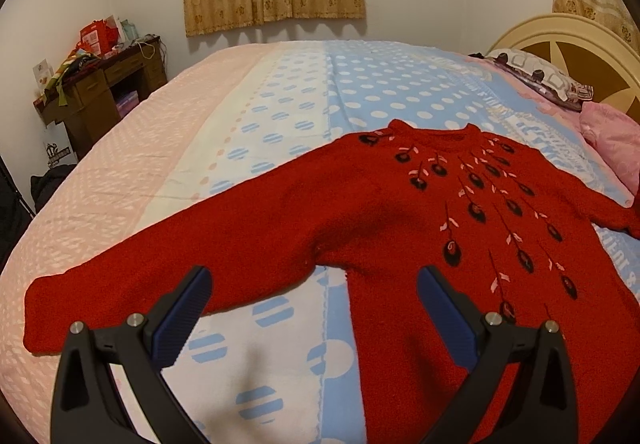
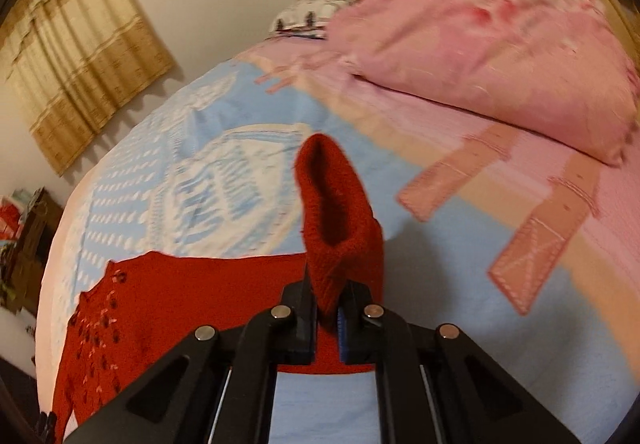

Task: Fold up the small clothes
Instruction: 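Lift the sleeve with the right tool and lay it across the sweater body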

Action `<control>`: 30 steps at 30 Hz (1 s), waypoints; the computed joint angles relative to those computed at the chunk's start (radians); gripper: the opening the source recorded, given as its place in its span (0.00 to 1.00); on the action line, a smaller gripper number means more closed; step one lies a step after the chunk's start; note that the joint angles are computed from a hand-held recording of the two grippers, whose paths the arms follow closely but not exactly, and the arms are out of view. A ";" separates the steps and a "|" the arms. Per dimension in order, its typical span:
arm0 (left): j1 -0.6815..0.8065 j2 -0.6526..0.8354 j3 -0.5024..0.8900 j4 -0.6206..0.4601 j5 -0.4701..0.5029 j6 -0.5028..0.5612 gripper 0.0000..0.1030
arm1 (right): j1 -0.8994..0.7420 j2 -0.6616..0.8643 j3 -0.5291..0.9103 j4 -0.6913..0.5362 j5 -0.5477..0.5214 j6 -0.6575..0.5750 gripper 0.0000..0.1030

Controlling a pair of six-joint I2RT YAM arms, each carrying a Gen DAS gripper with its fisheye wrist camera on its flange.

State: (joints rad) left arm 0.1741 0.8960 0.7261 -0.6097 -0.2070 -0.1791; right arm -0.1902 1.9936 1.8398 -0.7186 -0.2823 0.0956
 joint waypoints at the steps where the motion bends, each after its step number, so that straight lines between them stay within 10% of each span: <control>1: 0.002 -0.004 0.001 -0.001 -0.002 0.005 1.00 | 0.013 -0.005 0.002 0.000 -0.001 0.000 0.06; 30: 0.232 -0.088 -0.013 -0.063 0.142 0.120 1.00 | 0.620 0.004 0.227 -0.061 0.016 0.097 0.05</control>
State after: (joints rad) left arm 0.4063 0.8080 0.7134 -0.6725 -0.0646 -0.0594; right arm 0.4298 1.9979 2.0671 -0.7800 -0.2660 0.1927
